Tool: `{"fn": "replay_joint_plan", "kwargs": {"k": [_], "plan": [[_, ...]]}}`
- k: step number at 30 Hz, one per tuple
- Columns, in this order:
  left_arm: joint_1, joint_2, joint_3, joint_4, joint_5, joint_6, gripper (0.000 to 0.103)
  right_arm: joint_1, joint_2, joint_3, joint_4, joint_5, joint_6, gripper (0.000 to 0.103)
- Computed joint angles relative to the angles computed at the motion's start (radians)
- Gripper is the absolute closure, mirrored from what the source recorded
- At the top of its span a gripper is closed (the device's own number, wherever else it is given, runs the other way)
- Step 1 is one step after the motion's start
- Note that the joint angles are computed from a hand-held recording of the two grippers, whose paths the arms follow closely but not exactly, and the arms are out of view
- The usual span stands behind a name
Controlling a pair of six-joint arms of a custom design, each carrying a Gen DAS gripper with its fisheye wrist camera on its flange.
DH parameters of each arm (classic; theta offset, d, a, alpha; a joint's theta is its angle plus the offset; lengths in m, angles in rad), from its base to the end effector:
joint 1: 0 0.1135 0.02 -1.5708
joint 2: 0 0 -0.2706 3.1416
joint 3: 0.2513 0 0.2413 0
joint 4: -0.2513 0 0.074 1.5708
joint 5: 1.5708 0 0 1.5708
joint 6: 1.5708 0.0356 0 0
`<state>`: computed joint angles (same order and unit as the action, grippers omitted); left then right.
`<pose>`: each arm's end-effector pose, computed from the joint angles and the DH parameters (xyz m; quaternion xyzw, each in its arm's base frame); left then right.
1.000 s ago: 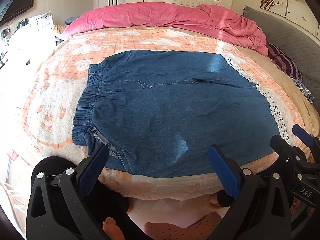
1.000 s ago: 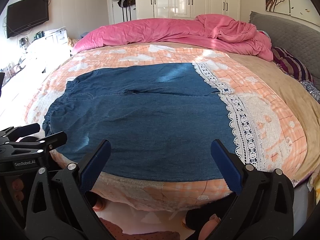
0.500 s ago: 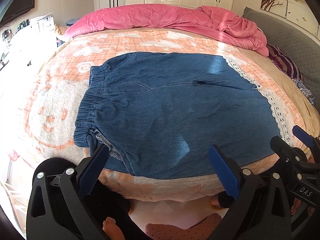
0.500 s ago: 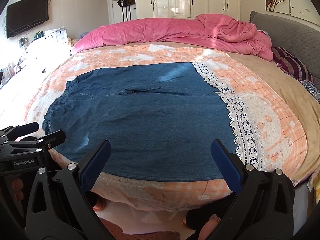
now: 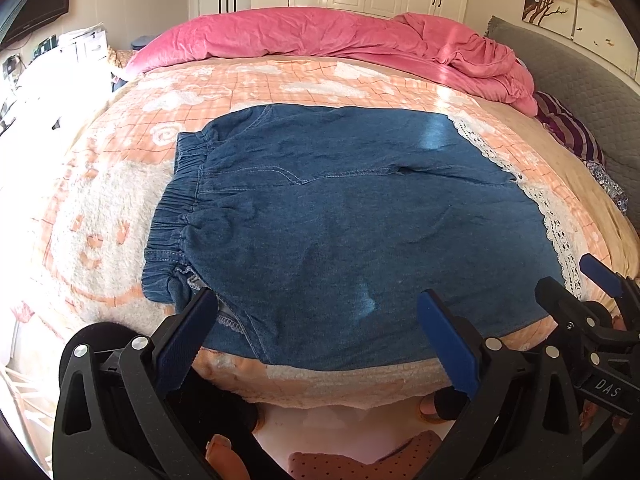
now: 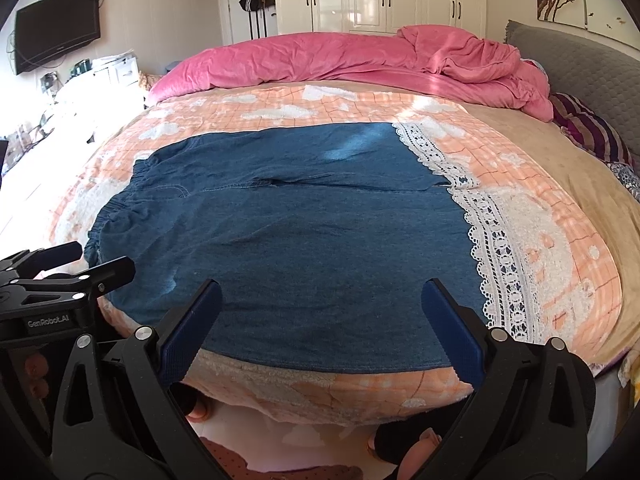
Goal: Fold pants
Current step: 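Grasp the waistband with the left gripper while the right gripper grasps the waistband beside it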
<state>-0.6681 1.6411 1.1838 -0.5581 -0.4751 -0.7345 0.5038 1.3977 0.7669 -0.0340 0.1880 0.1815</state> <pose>0.2699 -0.1922 0.2443 -0.0955 0.9320 0.0010 0.3496 0.2513 0.1309 0.2234 -0.1031 0.8902 0.0669 0.4388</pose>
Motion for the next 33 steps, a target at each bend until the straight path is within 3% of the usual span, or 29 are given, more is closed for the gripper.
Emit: {"fn": "replay_joint_plan", "kwargs": {"k": [8, 14, 27, 30, 33], "plan": [[0.051, 0.024, 0.011, 0.043, 0.037, 0.042, 0.004, -0.015, 0.081, 0.075, 0.002, -0.025, -0.028, 0.009], [0.142, 0.042, 0.047, 0.052, 0.079, 0.092, 0.004, -0.044, 0.183, 0.214, -0.037, -0.083, -0.059, 0.009], [0.463, 0.194, 0.278, 0.015, 0.207, 0.261, 0.004, -0.062, 0.556, 0.793, -0.300, -0.219, -0.187, 0.009], [0.536, 0.290, 0.392, -0.022, 0.264, 0.313, 0.004, -0.055, 0.664, 0.978, -0.392, -0.241, -0.243, 0.009], [0.578, 0.389, 0.502, -0.065, 0.259, 0.388, 0.004, -0.045, 0.805, 1.221, -0.520, -0.246, -0.307, 0.009]]}}
